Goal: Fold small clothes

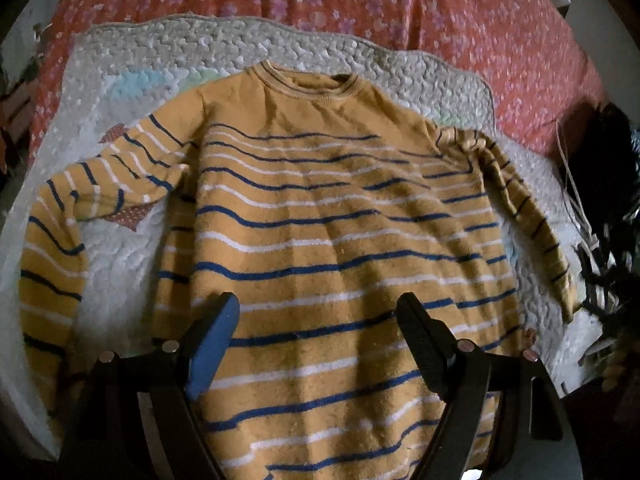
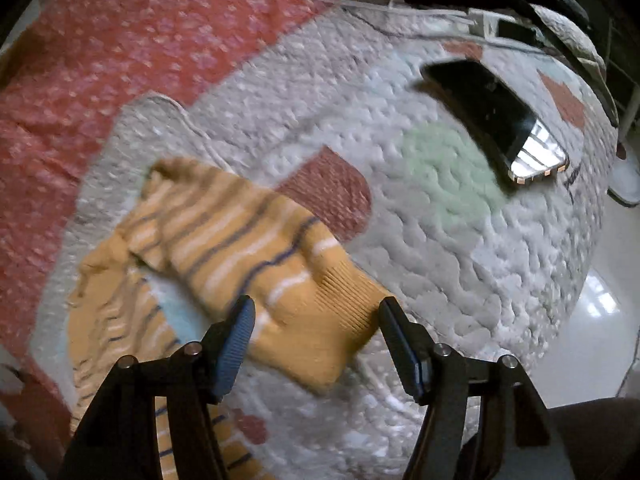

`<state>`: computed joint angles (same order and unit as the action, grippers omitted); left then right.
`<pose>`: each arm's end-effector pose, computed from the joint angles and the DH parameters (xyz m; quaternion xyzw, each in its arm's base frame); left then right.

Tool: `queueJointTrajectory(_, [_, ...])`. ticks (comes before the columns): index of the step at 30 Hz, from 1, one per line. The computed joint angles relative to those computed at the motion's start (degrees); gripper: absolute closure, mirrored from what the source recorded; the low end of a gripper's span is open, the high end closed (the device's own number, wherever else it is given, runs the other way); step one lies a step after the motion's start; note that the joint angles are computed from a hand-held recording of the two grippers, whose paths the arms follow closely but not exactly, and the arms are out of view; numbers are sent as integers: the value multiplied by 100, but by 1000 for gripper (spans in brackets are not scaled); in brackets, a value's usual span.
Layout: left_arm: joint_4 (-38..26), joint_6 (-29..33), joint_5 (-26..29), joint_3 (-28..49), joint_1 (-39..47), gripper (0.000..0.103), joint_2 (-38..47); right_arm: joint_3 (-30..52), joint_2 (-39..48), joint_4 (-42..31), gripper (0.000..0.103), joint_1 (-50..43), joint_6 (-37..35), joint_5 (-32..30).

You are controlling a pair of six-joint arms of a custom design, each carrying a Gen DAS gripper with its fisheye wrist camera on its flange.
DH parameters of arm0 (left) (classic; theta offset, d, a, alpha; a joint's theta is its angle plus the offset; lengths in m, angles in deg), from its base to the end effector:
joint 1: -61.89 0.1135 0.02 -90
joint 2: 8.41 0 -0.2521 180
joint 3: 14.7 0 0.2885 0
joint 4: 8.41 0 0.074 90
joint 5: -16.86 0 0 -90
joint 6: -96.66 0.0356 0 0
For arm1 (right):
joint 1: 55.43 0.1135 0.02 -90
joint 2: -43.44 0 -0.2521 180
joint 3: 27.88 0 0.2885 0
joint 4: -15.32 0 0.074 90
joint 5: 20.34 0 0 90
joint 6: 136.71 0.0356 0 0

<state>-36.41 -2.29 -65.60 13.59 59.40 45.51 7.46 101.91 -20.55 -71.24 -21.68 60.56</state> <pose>0.1961 -0.0132 0.1045 -0.0329 0.9476 -0.0932 0.3036 0.2033 -0.0517 0.1215 0.3153 0.9076 0.0976 0.2594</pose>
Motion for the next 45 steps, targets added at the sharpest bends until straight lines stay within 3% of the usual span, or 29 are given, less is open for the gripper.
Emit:
queueJointTrajectory(3, [-141, 53, 57, -51, 145, 23, -321, 26, 577, 306, 33, 297, 48, 429])
queueJointTrajectory(4, [-184, 68, 96, -48, 205, 23, -386, -37, 542, 430, 39, 293, 106, 431])
queueJointTrajectory(5, [-206, 84, 125, -33, 268, 23, -410, -58, 471, 473, 52, 213, 94, 238])
queueJointTrajectory(6, [-240, 94, 133, -32, 323, 23, -465, 7, 416, 434, 88, -48, -85, -284])
queueJointTrajectory(8, [-299, 164, 175, -21, 473, 23, -555, 313, 364, 146, 94, -332, -283, -513])
queueJointTrajectory(13, [-448, 388, 371, 85, 1125, 23, -872, 1904, 259, -598, 95, -703, -1008, 757])
queueJointTrajectory(15, [-469, 519, 493, 180, 1487, 23, -912, 2602, 567, -669, 95, -492, -1217, 1557])
queueJointTrajectory(18, [-430, 718, 674, 363, 2093, 23, -780, 3485, 1189, -804, 95, 173, -1190, 2164])
queueJointTrajectory(23, [-360, 907, 1153, 815, 3157, 23, -29, 4112, 1929, -1128, 95, 1794, -752, 1464])
queueJointTrajectory(27, [-274, 975, 1421, 1124, 3894, 23, 537, 4541, 3096, -762, 95, 3507, -180, 869])
queueJointTrajectory(33, [-223, 1038, 1695, 1378, 4479, 23, 1136, 6534, 5775, -511, 95, 5435, 93, 635])
queueJointTrajectory(39, [-156, 1125, 1770, 1464, 4597, 23, 1342, 8585, 7685, -1015, 94, 5864, 201, 681])
queueJointTrajectory(42, [-166, 1145, 1857, 1563, 4687, 23, 1540, 9095, 8133, -1148, 88, 5860, 302, 448])
queueJointTrajectory(44, [-165, 1137, 1895, 1609, 4724, 23, 1652, 9460, 8423, -1274, 70, 5805, 372, 148])
queueJointTrajectory(45, [-163, 1120, 1898, 1629, 4722, 23, 1696, 9631, 8535, -1373, 55, 5787, 390, -38])
